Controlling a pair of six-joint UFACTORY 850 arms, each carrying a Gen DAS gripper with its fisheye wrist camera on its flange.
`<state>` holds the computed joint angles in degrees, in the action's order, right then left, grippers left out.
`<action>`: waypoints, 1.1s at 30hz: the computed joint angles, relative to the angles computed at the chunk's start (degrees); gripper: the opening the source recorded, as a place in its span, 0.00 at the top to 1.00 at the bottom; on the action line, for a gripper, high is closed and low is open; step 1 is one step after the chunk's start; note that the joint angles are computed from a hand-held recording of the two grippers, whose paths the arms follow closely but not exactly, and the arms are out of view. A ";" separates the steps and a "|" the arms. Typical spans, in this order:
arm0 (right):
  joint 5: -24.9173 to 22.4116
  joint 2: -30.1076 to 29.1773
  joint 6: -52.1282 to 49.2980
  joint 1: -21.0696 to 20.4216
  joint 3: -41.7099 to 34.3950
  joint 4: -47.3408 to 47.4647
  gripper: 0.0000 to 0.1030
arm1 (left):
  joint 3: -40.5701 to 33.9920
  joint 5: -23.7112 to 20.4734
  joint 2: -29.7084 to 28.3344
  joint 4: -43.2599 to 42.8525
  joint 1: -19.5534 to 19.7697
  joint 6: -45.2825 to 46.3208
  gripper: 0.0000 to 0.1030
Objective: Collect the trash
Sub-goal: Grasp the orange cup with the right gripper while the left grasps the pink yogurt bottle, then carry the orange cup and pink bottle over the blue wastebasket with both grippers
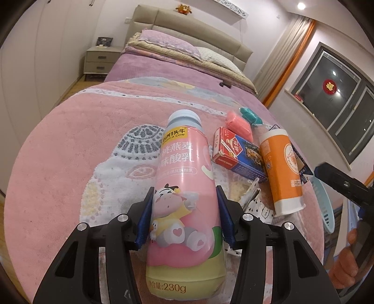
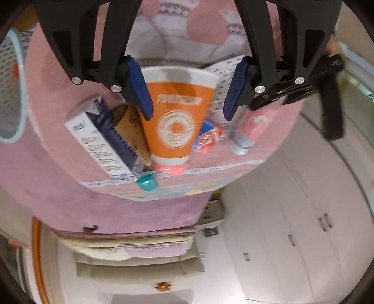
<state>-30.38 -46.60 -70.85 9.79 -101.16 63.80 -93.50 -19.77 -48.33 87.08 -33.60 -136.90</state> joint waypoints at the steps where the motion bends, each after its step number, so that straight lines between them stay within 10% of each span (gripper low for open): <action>1: -0.95 -1.49 3.71 0.10 -2.11 -2.72 0.43 | -0.02 -0.05 -0.03 0.05 -0.03 0.00 0.54; 11: -13.11 -13.73 21.44 -1.15 -17.22 -11.91 0.27 | 0.13 0.55 0.04 2.09 0.15 -2.36 0.54; 18: -8.39 -8.49 12.72 -0.48 -8.93 -6.24 0.62 | -0.41 0.10 -0.11 -0.92 0.21 1.18 0.54; 33: -0.69 4.67 -12.82 -2.43 7.36 12.50 0.66 | -1.93 -6.31 2.28 4.36 -3.48 -2.81 0.54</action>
